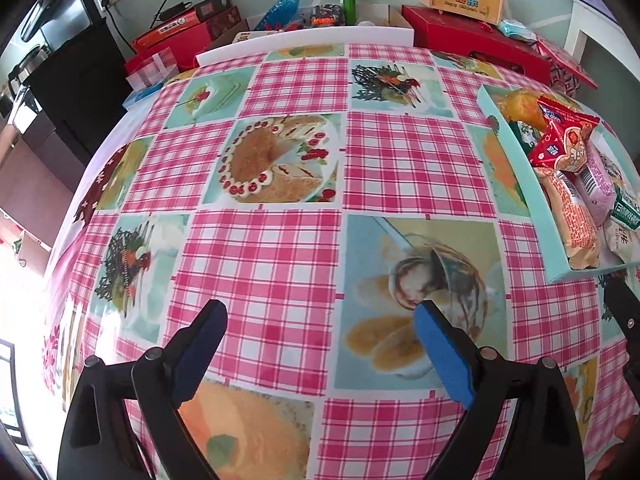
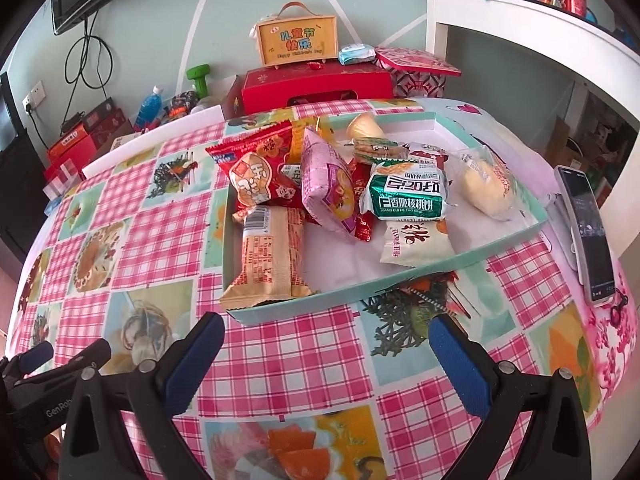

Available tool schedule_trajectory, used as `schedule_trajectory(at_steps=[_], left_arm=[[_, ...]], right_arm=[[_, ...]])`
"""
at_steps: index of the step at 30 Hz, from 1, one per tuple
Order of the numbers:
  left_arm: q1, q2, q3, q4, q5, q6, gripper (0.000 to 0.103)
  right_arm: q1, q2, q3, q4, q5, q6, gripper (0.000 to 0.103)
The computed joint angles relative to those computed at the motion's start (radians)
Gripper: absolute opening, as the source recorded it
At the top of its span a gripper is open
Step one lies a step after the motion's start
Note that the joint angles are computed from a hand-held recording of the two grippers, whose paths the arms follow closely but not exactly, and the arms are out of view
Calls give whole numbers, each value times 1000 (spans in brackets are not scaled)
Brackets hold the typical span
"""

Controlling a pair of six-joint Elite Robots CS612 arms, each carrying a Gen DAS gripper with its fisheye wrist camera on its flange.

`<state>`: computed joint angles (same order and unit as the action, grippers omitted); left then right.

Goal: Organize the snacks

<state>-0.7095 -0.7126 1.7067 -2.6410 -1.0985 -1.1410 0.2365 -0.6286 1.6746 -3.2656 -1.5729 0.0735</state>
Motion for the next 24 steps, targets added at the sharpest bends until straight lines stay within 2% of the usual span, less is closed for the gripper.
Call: schedule_trajectory(at_steps=[11,24], left_arm=[[16,40,-26,-45,-30,53,95],[20,46,-25,-98,-41,88,95]], right_arm=[[0,19,-26,38,-7,-3,103],[3,28,-41,59,-9,-6,103]])
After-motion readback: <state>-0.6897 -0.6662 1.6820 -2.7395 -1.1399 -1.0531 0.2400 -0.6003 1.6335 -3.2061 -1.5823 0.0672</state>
